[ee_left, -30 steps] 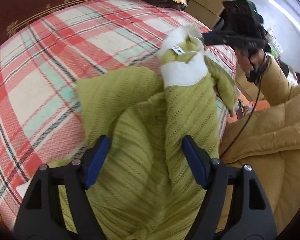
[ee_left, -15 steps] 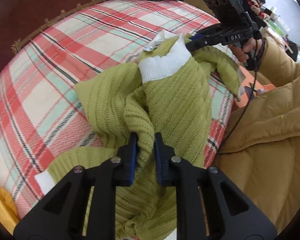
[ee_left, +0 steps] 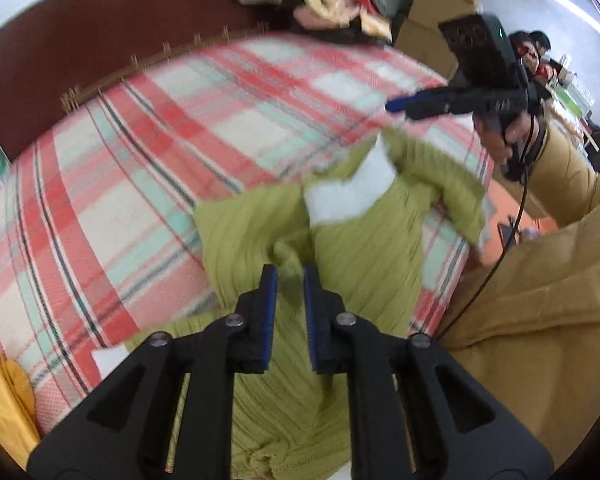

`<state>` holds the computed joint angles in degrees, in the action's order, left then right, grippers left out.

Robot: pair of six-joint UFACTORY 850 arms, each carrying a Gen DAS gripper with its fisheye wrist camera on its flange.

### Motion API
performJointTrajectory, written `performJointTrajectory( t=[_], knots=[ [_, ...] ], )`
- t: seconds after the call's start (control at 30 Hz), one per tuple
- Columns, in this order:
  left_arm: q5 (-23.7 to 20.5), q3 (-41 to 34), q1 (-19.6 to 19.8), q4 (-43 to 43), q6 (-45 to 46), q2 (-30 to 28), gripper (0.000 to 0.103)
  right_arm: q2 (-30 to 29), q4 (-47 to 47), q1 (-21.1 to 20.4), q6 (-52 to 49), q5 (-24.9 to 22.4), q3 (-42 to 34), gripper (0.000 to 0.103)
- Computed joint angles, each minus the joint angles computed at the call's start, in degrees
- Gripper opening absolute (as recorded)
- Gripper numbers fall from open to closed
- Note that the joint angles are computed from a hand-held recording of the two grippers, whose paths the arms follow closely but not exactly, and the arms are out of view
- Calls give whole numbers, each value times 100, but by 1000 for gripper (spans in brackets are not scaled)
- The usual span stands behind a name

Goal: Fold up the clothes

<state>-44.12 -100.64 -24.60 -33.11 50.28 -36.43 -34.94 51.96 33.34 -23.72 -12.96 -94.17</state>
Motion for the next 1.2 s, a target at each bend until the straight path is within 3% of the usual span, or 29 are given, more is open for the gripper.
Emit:
performJointTrajectory(
  t=[0.03,0.07,0.1,0.17,0.23,0.3,0.4,0.43,0.47,0.53,0.7,0.77,0.8,0.83,0.87,0.93,1.07,1.13,1.17,1.2],
  knots=[
    [-86,-22,4,66,-46,-66,36,-13,-46,-18,168,11,47,53],
    [-225,-63,23,35,-16,-125,59,-18,111,-41,97,-9,90,53],
    [-247,-24,34,17,-14,-127,76,-31,416,-62,-178,-42,130,55],
    [-316,-34,28,27,-62,-180,78,-72,654,-89,-378,-128,166,56],
    [-476,-49,12,-25,-62,-214,72,-116,865,-116,-552,-216,200,56],
    [-339,-14,-60,223,-235,-190,37,-183,824,-119,-559,-304,161,56],
    [-56,141,-157,532,-462,-47,23,-249,1104,-115,-912,-464,105,56],
    [48,214,-176,548,-497,35,17,-255,1122,-98,-984,-507,94,46],
    [148,288,-184,541,-556,125,16,-255,1109,-78,-1062,-544,83,40],
    [331,425,-197,511,-657,295,15,-223,1125,-37,-1200,-585,82,15],
    [305,496,-140,-238,-317,471,10,-19,1590,58,-1785,-304,155,9],
    [96,405,-79,-697,5,444,10,52,1261,93,-1552,-29,157,11],
    [65,414,-100,-723,129,461,10,57,894,77,-1146,39,145,30],
    [42,424,-123,-736,241,477,10,29,629,32,-801,-37,114,57],
    [58,436,-160,-676,295,476,10,-6,480,-9,-616,-103,96,65],
    [-61,385,-203,-521,335,392,10,-117,221,-84,-348,-289,40,67],
    [300,240,-260,166,-218,244,13,-375,-349,-115,158,-671,-175,68],
    [374,146,-268,365,-269,162,29,-456,-647,-52,265,-687,-267,68],
    [376,112,-293,514,-296,128,54,-504,-913,-18,447,-683,-335,68],
    [331,63,-310,607,-313,76,68,-551,-1201,16,652,-670,-403,68]
  ],
)
